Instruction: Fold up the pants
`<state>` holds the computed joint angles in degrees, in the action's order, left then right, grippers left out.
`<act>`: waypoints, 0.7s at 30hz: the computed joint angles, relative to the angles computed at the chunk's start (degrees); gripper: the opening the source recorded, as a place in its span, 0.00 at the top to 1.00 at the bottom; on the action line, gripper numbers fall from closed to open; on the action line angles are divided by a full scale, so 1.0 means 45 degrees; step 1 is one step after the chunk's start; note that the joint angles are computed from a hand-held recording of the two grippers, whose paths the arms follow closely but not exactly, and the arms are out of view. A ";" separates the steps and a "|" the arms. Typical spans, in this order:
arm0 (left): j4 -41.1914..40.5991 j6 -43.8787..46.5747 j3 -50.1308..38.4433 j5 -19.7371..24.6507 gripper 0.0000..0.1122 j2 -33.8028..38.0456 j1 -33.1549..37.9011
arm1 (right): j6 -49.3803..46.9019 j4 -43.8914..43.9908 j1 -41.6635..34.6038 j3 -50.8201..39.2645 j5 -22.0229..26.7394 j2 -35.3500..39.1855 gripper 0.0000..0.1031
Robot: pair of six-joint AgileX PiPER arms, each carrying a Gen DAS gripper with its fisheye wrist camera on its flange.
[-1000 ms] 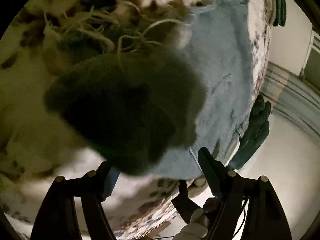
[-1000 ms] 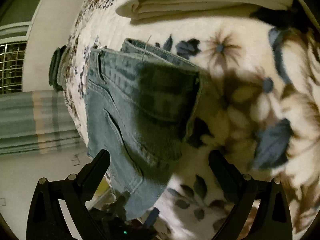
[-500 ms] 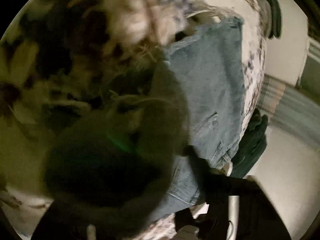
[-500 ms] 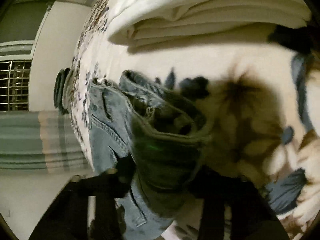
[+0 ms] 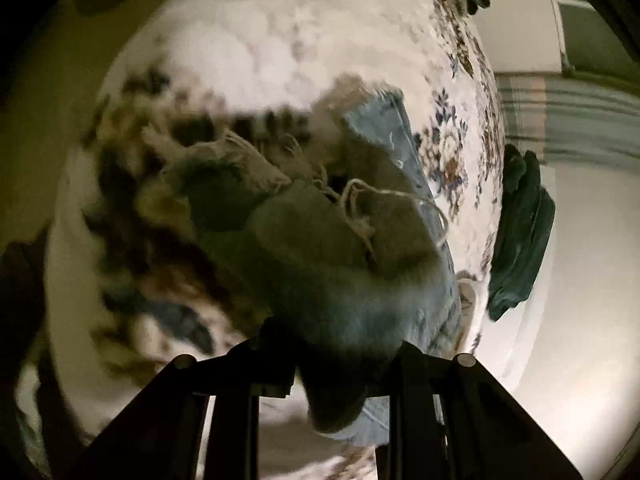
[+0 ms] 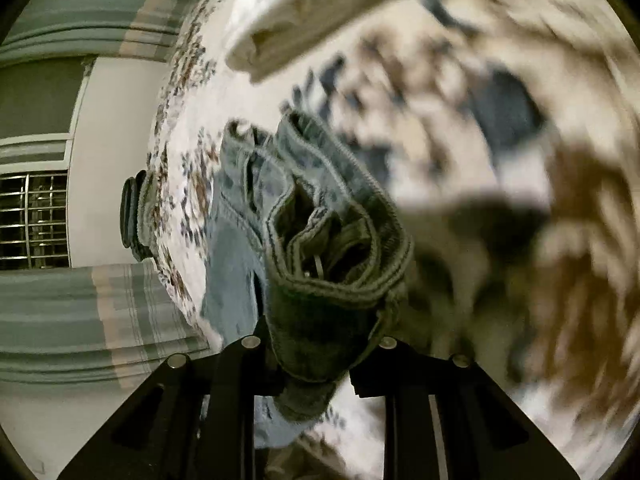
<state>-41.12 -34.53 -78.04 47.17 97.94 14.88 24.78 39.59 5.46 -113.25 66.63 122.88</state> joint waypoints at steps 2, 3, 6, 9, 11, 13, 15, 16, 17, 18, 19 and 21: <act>-0.0238 0.0598 0.0007 0.0022 0.83 0.0301 0.0333 | -0.0241 0.0385 0.0284 0.1562 -0.0757 -0.0680 0.77; -0.0534 0.0914 0.0167 -0.0042 0.83 0.0388 0.0417 | -0.0407 0.0553 0.0301 0.2051 -0.1046 -0.0830 0.76; -0.1986 0.2160 0.0790 -0.0135 0.81 0.0800 0.0749 | -0.0856 0.1165 0.0160 0.2783 -0.1742 -0.0760 0.67; -0.3076 0.2802 0.1376 -0.0622 0.74 0.0999 0.0832 | -0.1285 0.1738 -0.0063 0.2991 -0.1879 -0.0445 0.51; -0.3584 0.3070 0.1489 -0.0819 0.72 0.1136 0.0845 | -0.1606 0.2171 -0.0061 0.3121 -0.2120 -0.0311 0.48; -0.3666 0.3030 0.1659 -0.0972 0.71 0.1046 0.0819 | -0.1813 0.2363 -0.0068 0.3331 -0.2360 -0.0292 0.47; -0.3423 0.2824 0.1690 -0.1142 0.72 0.0918 0.0686 | -0.2100 0.2861 -0.0213 0.4280 -0.2949 -0.0658 0.47; -0.3334 0.2800 0.1776 -0.1229 0.73 0.0801 0.0633 | -0.1951 0.2862 -0.0168 0.4460 -0.3235 -0.0751 0.48; -0.3066 0.2635 0.1642 -0.1216 0.74 0.0792 0.0569 | -0.1586 0.2590 -0.0065 0.4562 -0.3468 -0.0878 0.55; -0.2708 0.2408 0.1421 -0.1199 0.74 0.0809 0.0486 | -0.1320 0.2294 -0.0011 0.4628 -0.3585 -0.0976 0.62; -0.2167 0.2047 0.0972 -0.1105 0.79 0.0878 0.0379 | -0.1063 0.2075 0.0060 0.4592 -0.3641 -0.1032 0.65; -0.0964 0.1384 0.0027 -0.0631 0.81 0.0904 0.0204 | -0.0632 0.1684 0.0164 0.4367 -0.3559 -0.1150 0.71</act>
<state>-45.45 -28.31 -77.92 44.33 102.00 15.80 21.94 47.17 6.20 -93.60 50.62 117.70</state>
